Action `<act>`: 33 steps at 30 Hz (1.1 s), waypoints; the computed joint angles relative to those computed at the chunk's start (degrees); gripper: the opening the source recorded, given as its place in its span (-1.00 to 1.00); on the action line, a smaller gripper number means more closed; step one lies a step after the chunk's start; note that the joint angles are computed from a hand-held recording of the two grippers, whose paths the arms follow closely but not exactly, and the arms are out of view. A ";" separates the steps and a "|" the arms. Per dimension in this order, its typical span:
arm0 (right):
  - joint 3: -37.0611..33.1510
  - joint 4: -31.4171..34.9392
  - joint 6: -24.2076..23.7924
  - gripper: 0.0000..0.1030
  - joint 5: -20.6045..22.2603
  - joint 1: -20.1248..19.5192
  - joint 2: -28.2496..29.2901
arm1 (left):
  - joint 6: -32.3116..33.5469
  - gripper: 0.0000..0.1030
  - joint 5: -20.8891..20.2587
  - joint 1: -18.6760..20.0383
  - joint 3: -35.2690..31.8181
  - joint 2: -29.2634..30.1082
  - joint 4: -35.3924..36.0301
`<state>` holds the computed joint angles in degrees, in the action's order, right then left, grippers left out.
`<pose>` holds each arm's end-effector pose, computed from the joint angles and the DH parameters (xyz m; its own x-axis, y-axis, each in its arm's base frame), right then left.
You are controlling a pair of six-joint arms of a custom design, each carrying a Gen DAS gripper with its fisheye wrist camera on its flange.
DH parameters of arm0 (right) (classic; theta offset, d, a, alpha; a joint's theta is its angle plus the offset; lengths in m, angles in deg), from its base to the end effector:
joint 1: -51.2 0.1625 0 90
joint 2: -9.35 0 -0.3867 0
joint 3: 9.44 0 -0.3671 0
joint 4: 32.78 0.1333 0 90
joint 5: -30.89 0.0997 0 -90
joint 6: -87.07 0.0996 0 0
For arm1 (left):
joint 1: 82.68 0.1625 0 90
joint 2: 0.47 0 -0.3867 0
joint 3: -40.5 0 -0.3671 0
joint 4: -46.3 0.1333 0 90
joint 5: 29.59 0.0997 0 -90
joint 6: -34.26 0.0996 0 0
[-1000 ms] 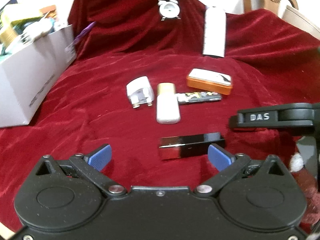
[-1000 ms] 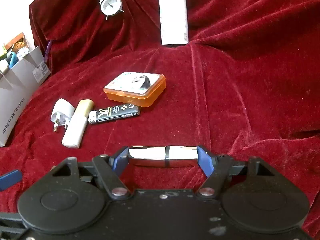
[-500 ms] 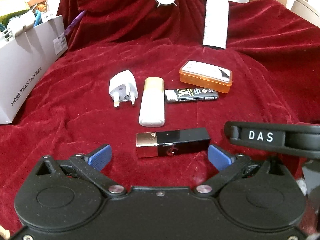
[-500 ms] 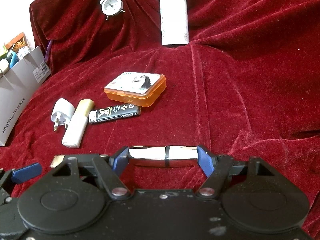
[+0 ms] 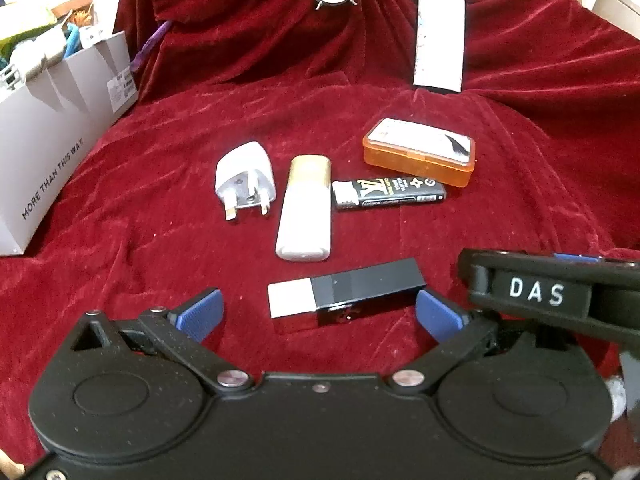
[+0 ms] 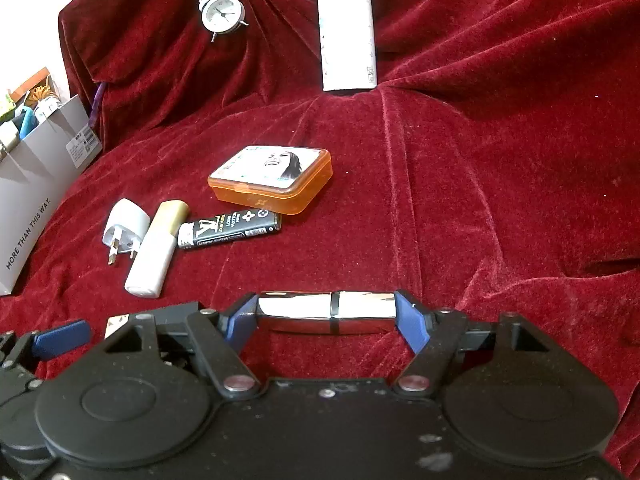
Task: Organize rigid objects
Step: 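Grasp the black-and-silver lipstick with the left tool while the right tool holds it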
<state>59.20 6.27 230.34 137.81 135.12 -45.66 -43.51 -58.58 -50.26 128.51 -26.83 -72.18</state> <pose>0.0447 -0.5649 0.2566 -0.7979 -0.2511 0.5481 -0.4903 0.7993 -0.3475 -0.3696 -0.4959 -0.0838 -0.6600 -0.2976 -0.6898 0.2906 0.7456 -0.5997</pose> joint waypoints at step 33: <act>0.24 -0.16 0.29 0.40 -0.55 -0.27 -0.21 | 7.93 0.90 3.68 -0.67 6.41 -6.22 2.47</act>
